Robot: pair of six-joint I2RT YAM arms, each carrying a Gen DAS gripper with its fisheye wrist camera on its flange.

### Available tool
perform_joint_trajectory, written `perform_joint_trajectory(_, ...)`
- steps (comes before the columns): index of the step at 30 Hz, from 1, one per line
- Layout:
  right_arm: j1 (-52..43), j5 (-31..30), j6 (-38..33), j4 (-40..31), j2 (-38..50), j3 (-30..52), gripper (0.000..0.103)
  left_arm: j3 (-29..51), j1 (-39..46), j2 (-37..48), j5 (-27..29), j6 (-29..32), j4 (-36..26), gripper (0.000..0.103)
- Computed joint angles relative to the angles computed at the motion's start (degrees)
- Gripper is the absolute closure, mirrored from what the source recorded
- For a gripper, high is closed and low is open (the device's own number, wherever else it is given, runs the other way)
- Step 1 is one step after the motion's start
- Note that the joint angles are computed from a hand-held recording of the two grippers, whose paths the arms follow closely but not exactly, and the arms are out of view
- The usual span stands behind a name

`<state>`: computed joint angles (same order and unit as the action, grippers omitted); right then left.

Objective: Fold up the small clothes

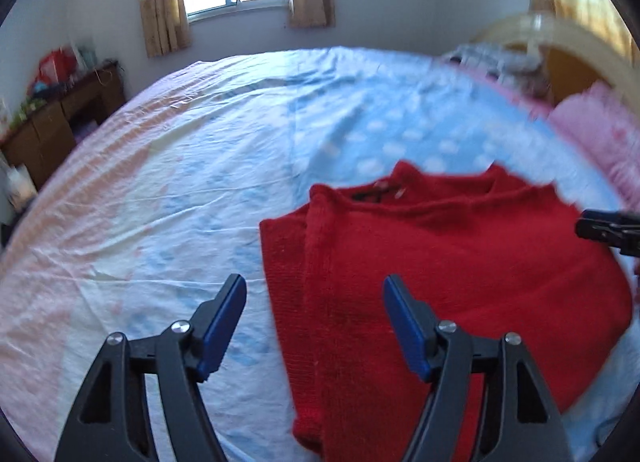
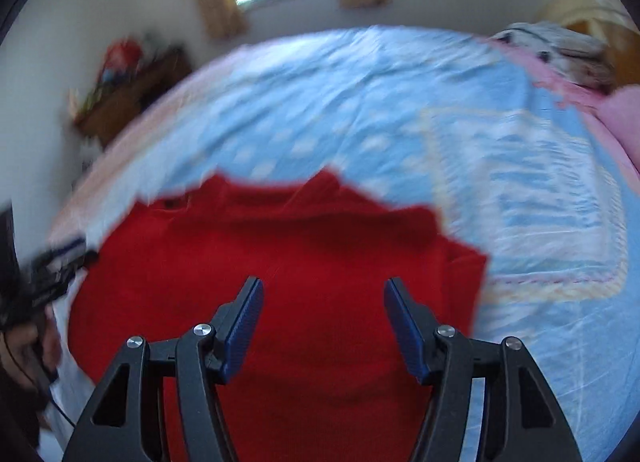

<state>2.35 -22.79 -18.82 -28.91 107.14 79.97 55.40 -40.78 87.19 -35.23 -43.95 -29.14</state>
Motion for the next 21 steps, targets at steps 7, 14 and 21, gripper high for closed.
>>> perform_joint_trajectory(7, 2.3, 6.7, 5.7, 0.6, 7.2, 5.0, 0.040, -6.0, 3.9, -2.2, 3.5, -6.0, 4.6, 0.026)
perform_joint_trajectory(14, -4.3, -1.3, 3.0, 6.0, -7.9, -11.0, 0.040, -12.2, -9.7, -12.8, -4.4, -19.5, -2.4, 0.021)
perform_joint_trajectory(21, -9.4, -7.0, -6.6, 6.9, -16.9, -24.5, 0.040, -8.5, -16.2, -3.9, -7.0, -21.4, -5.3, 0.015)
